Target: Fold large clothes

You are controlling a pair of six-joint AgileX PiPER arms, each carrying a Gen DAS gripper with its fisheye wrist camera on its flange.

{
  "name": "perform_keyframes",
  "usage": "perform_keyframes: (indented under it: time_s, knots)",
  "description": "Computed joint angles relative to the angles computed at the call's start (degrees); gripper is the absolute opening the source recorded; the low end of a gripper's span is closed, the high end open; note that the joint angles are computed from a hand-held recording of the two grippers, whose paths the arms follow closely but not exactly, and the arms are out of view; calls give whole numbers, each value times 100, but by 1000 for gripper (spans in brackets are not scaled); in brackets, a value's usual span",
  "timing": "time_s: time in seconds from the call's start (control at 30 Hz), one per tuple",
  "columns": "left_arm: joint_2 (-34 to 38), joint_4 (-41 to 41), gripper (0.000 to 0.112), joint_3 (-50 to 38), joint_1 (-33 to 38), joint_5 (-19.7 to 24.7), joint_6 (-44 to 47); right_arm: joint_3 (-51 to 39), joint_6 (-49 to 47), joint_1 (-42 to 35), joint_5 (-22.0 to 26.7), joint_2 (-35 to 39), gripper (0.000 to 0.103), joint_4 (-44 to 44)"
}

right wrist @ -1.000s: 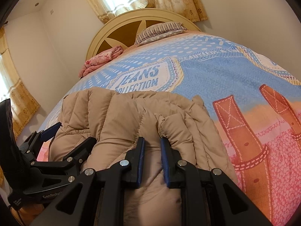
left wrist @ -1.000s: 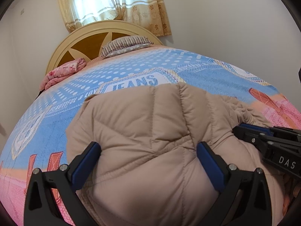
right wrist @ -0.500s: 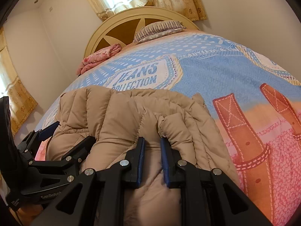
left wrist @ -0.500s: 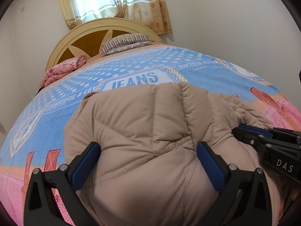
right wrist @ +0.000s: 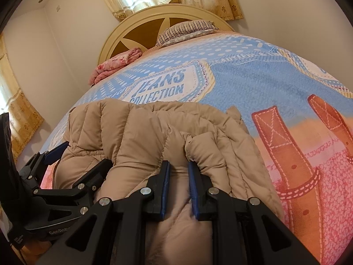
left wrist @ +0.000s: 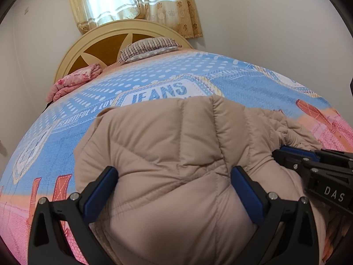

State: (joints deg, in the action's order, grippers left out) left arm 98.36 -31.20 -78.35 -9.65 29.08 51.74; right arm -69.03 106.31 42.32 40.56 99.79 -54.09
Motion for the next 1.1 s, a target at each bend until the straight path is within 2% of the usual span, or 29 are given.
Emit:
perform_keyframes:
  time_s: [0.2, 0.27, 0.33, 0.37, 0.4, 0.43, 0.47, 0.5, 0.63, 0.7, 0.8, 0.87, 0.97, 1.03, 1.1]
  knots:
    - [1, 75, 103, -25, 20, 2, -32, -187, -288, 18, 181, 71, 18, 173]
    - [-89, 200, 103, 51, 8, -90, -109, -425, -696, 66, 455, 119, 18, 397]
    - [-216, 326, 103, 150, 8, -168, -136, -899, -1504, 179, 982, 223, 25, 792]
    - [-279, 335, 103, 188, 30, -179, -106, -1031, -1711, 234, 1169, 249, 33, 837]
    - [-363, 241, 103, 244, 88, -183, 4, -1125, -1834, 311, 1374, 231, 50, 834]
    - [-431, 159, 103, 294, 128, -189, 75, -1101, -1804, 368, 1458, 145, 61, 792]
    - [-520, -19, 103, 347, 212, -129, 252, -994, -1683, 400, 1401, 20, 93, 733]
    - [-587, -186, 103, 379, 290, -54, 411, -896, -1536, 440, 1375, -91, 102, 665]
    - [-824, -925, 103, 460, 840, 415, 1088, -788, -1665, 586, 1680, -291, 102, 595]
    - [-845, -992, 103, 440, 1063, 617, 1184, -604, -1502, 610, 1618, -446, 102, 540]
    - [-688, -1134, 103, 324, 1469, 1088, 1349, -257, -1273, 620, 1696, -718, 102, 452]
    - [-431, -1287, 103, 154, 1775, 1507, 1418, -25, -1236, 500, 1567, -853, 102, 591]
    - [91, -1570, 103, -304, 2138, 2437, 1148, 483, -1222, 125, 751, -1112, 102, 1032]
    - [658, -1695, 103, -885, 2313, 3289, 612, 819, -1261, -168, 47, -1269, 102, 1310]
    - [1177, -1858, 103, -1381, 2426, 3975, 206, 995, -1471, -399, -437, -1317, 102, 1635]
